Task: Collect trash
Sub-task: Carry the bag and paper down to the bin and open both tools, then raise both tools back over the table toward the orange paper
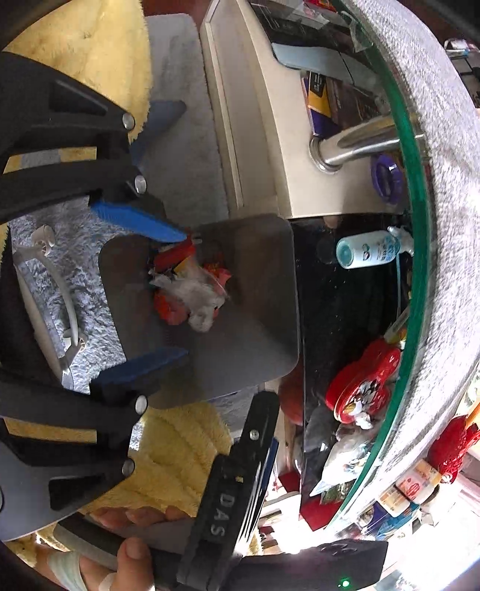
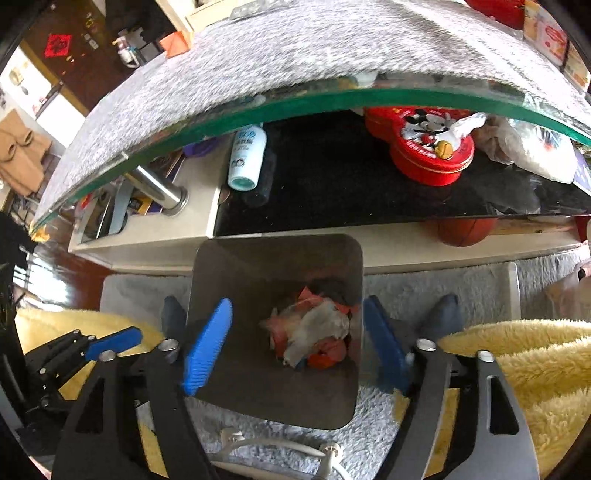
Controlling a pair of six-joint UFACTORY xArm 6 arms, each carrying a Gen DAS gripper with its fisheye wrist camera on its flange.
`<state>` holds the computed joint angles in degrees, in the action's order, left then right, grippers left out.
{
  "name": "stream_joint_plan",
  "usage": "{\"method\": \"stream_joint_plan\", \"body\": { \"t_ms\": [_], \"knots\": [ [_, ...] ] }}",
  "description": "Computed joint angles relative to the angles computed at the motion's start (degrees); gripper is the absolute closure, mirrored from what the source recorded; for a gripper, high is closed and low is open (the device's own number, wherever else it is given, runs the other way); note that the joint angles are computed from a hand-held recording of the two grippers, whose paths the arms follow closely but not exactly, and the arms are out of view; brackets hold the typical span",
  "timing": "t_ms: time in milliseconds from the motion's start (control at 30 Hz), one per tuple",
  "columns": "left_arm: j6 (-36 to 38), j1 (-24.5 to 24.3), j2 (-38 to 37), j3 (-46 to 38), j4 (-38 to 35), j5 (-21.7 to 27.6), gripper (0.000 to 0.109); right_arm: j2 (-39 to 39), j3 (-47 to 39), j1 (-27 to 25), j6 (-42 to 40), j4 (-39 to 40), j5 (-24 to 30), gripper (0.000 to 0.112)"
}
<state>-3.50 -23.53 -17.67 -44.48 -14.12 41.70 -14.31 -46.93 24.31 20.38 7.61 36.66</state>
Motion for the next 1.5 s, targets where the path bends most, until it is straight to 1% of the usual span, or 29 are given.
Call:
{"method": "stream_joint_plan", "body": {
  "t_ms": [33, 67, 133, 167, 200, 400, 567, 667, 833, 900, 1100, 1233, 1367, 1500],
  "knots": [
    [-0.2, 0.2, -0.2, 0.0, 0.4, 0.1, 0.042, -0.2, -0.1, -0.3, 0.4, -0.5, 0.2, 0.023],
    [-0.4, 0.4, -0.3, -0.1, 0.6, 0.0, 0.04, -0.3, -0.2, -0.5, 0.8, -0.9, 0.2, 0.019],
    [-0.9, 1.0, -0.4, -0.8, 1.3, -0.1, 0.028, -0.4, -0.6, -1.0, 1.4, -1.8, 0.4, 0.016],
    [-1.2, 1.2, -0.5, -0.9, 1.7, -0.1, 0.025, -0.4, -0.8, -1.1, 1.6, -2.1, 0.7, 0.013],
    [-1.4, 1.4, -0.6, -1.2, 2.2, -0.2, 0.022, -0.3, -1.1, -1.3, 1.7, -2.3, 0.8, 0.013],
    [-0.9, 3.4, -0.8, -4.1, 3.4, -0.3, 0.017, 0.0, -3.8, -2.4, 0.2, -0.9, 1.4, 0.013],
    [-1.1, 5.6, 0.2, -8.4, 4.7, -0.2, 0.017, 1.1, -8.9, -3.8, -0.3, -3.4, 1.1, 0.013],
    [-1.4, 6.7, 2.0, -11.8, 6.2, -0.2, 0.017, 3.6, -13.7, -4.9, -0.6, -5.1, 1.0, 0.013],
    [-0.7, 8.7, 7.0, -18.7, 5.8, 0.8, 0.016, 10.6, -23.2, -5.8, -1.8, -7.5, 2.3, 0.013],
    [-0.6, 9.3, 9.2, -21.4, 5.4, 1.2, 0.016, 14.5, -28.0, -6.1, -2.2, -8.3, 3.5, 0.013],
    [-1.2, 11.4, 18.8, -32.3, 4.3, 3.9, 0.016, 24.6, -40.1, -7.0, -3.9, -7.8, 5.7, 0.013],
    [-2.0, 12.1, 25.7, -40.7, 6.0, 5.9, 0.016, 31.1, -48.2, -7.3, -4.9, -7.6, 6.7, 0.013],
    [-2.7, 12.1, 32.5, -49.2, 7.7, 7.7, 0.017, 38.7, -58.0, -7.7, -6.6, -6.9, 8.5, 0.013],
    [-3.7, 12.3, 39.3, -57.9, 8.5, 10.3, 0.017, 47.7, -71.0, -7.9, -8.0, -7.4, 12.2, 0.014]
  ]
}}
